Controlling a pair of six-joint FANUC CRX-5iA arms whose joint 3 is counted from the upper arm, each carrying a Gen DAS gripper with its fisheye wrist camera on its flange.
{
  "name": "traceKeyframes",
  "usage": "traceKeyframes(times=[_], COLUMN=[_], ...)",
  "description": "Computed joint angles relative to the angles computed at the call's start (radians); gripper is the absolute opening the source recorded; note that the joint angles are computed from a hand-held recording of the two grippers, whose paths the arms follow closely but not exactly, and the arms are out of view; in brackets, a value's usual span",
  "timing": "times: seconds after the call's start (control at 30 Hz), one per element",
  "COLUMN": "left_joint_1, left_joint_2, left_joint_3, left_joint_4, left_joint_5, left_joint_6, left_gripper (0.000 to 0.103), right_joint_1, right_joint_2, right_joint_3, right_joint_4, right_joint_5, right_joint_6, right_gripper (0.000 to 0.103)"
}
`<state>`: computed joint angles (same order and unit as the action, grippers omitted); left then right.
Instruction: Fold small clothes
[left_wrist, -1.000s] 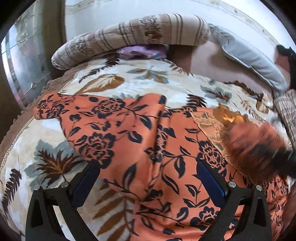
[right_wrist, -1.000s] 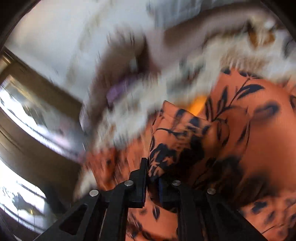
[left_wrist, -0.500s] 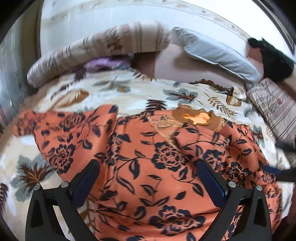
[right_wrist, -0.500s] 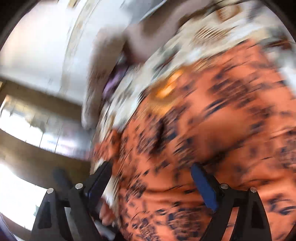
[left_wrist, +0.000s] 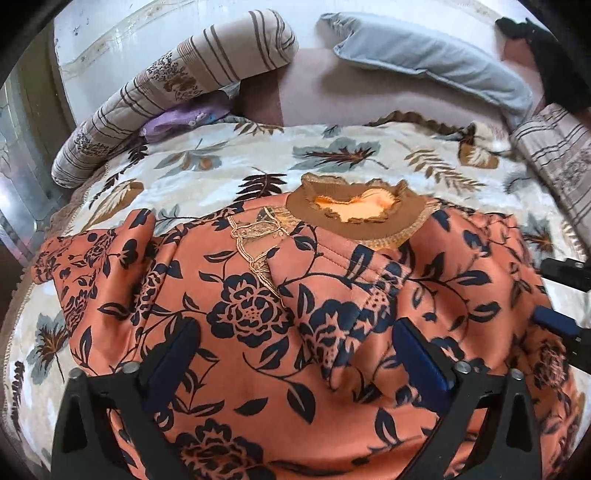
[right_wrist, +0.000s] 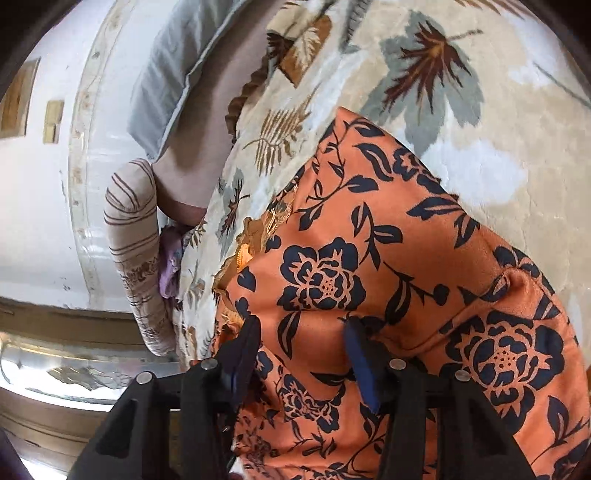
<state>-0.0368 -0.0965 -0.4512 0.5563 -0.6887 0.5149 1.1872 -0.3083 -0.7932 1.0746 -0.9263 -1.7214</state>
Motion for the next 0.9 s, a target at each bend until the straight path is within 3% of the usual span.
traceKeyframes(times=[0.03,0.1,0.17,0.33,0.43,0.53,0.57,0.67,0.77,0.87,0.9], left_joint_1=[-0.011,-0.020,-0.014,0.067,0.120,0.179,0.189,0.217,0.251,0.286,0.296], left_joint_2=[0.015,0.059,0.100,0.072,0.077,0.135,0.138,0.089,0.082,0.112,0.128], left_joint_3=[0.027,0.091,0.148,0.114,0.138,0.219,0.231,0.173,0.167,0.214,0.238], left_joint_4=[-0.062,-0.155,-0.221,-0.130,-0.157,-0.151,-0.161,-0.117,-0.084,-0.127,-0.151], left_joint_5=[-0.005,-0.062,-0.123,-0.098,-0.102,-0.250,-0.264,-0.165,-0.116,-0.083,-0.081], left_joint_6=[0.060,0.131,0.184,0.062,0.060,0.072,0.068,-0.022,-0.070,-0.025,0.005], left_gripper=[0.078,0.031,0.012,0.010,0.011,0.022,0.031,0.063,0.066,0.066,0.066], right_joint_1=[0.004,-0.003,0.000,0.049,0.069,0.076,0.073,0.071,0.045,-0.036,-0.064], right_joint_2=[-0.010,-0.015,-0.017,-0.031,-0.036,-0.038,-0.038,-0.034,-0.027,-0.020,-0.008], right_joint_3=[-0.005,-0.015,-0.015,0.000,0.005,-0.003,-0.006,-0.008,-0.022,-0.052,-0.043], right_joint_4=[-0.004,0.002,0.003,-0.017,-0.010,0.016,0.027,0.025,0.030,0.062,0.012], right_joint_5=[-0.001,0.015,0.009,-0.085,-0.124,-0.139,-0.136,-0.126,-0.069,0.106,0.182], right_joint_6=[0.003,0.003,0.003,0.026,0.037,0.017,0.011,0.018,0.000,-0.020,0.029], right_gripper=[0.051,0.051,0.051,0.051,0.051,0.051,0.051,0.051,0.051,0.051,0.052])
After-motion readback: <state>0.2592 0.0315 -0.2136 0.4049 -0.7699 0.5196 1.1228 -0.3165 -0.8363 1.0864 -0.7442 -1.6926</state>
